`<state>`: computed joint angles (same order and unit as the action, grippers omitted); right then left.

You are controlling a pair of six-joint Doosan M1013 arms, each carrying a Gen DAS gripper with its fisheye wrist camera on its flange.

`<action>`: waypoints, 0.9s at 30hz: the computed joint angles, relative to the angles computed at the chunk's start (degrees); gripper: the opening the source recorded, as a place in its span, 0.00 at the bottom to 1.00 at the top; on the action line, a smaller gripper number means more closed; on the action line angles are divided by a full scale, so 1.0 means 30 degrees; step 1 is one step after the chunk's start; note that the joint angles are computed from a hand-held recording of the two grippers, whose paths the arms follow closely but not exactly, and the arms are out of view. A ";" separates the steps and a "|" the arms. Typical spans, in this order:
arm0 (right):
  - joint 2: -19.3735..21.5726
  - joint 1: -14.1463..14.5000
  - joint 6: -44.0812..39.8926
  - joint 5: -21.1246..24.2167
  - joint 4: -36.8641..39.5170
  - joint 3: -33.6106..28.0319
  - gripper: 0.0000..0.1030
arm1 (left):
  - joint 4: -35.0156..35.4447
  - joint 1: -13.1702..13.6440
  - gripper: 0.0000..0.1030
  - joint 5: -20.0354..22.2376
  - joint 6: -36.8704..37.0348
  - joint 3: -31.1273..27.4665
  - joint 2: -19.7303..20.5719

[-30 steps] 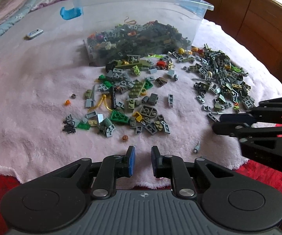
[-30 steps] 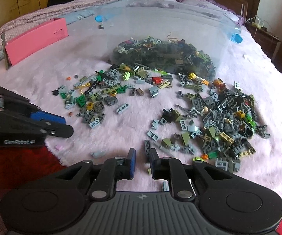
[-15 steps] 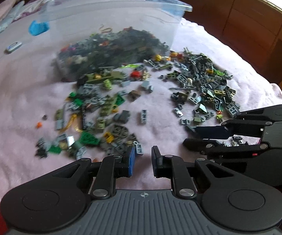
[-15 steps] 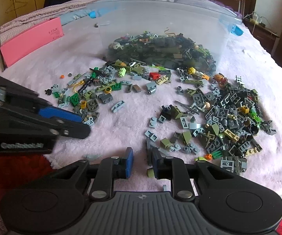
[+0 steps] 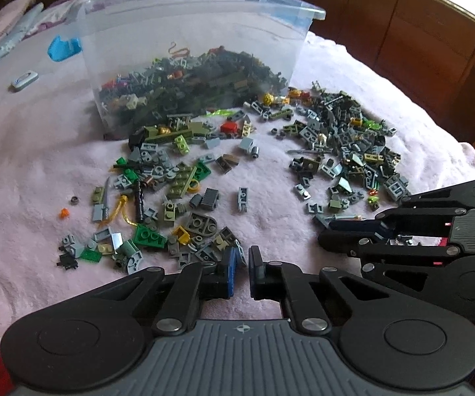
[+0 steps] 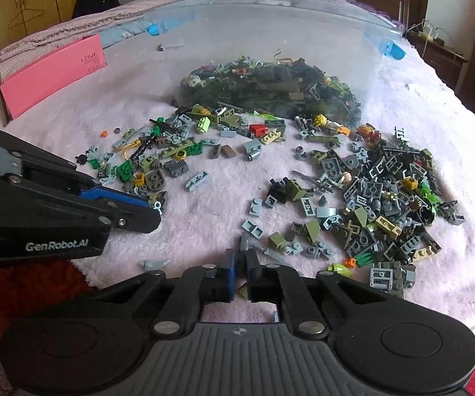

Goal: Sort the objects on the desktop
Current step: 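Close the left gripper on a small piece while the right gripper grasps a grey piece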

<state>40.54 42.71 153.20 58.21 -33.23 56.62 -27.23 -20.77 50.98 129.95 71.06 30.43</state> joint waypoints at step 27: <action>-0.0122 -0.0012 0.0329 -0.0267 0.0159 0.0224 0.05 | 0.0221 -0.0170 0.09 0.0005 0.0283 0.0060 -0.0079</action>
